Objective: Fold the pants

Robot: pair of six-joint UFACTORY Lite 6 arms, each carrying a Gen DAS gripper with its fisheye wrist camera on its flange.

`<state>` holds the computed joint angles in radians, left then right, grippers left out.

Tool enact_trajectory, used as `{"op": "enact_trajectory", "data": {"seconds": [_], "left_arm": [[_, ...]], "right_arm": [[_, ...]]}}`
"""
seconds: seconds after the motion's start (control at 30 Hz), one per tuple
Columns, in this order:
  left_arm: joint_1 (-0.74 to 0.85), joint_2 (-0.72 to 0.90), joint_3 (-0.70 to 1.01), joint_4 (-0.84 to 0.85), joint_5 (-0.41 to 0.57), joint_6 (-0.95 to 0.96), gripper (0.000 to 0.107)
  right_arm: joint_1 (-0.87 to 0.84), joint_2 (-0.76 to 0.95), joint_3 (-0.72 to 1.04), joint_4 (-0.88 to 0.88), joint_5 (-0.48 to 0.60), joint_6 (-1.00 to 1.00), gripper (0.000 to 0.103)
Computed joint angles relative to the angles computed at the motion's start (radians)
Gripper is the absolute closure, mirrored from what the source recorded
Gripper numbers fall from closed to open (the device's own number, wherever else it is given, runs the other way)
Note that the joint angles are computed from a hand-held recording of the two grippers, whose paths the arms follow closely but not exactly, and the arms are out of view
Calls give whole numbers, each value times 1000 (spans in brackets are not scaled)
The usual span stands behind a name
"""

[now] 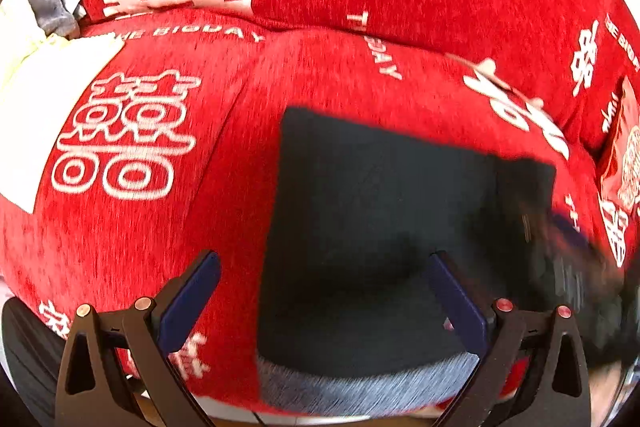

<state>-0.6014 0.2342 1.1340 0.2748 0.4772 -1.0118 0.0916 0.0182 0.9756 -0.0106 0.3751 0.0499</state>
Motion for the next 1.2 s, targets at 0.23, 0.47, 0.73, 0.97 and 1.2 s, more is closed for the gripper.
{"op": "enact_trajectory", "data": {"seconds": [0.23, 0.47, 0.73, 0.97, 1.2], "left_arm": [[53, 278, 238, -155, 54, 176, 4], [148, 39, -53, -531, -123, 567, 4], [289, -52, -259, -1141, -120, 1272, 4], [215, 73, -191, -1453, -106, 1577, 4], [115, 113, -113, -1197, -238, 1275, 4]], "right_arm": [[14, -366, -359, -64, -2, -77, 8], [-460, -492, -382, 583, 131, -736, 8], [-552, -195, -167, 835, 239, -923, 8], [-427, 94, -35, 810, 191, -892, 2], [-398, 219, 78, 803, 304, -913, 0]]}}
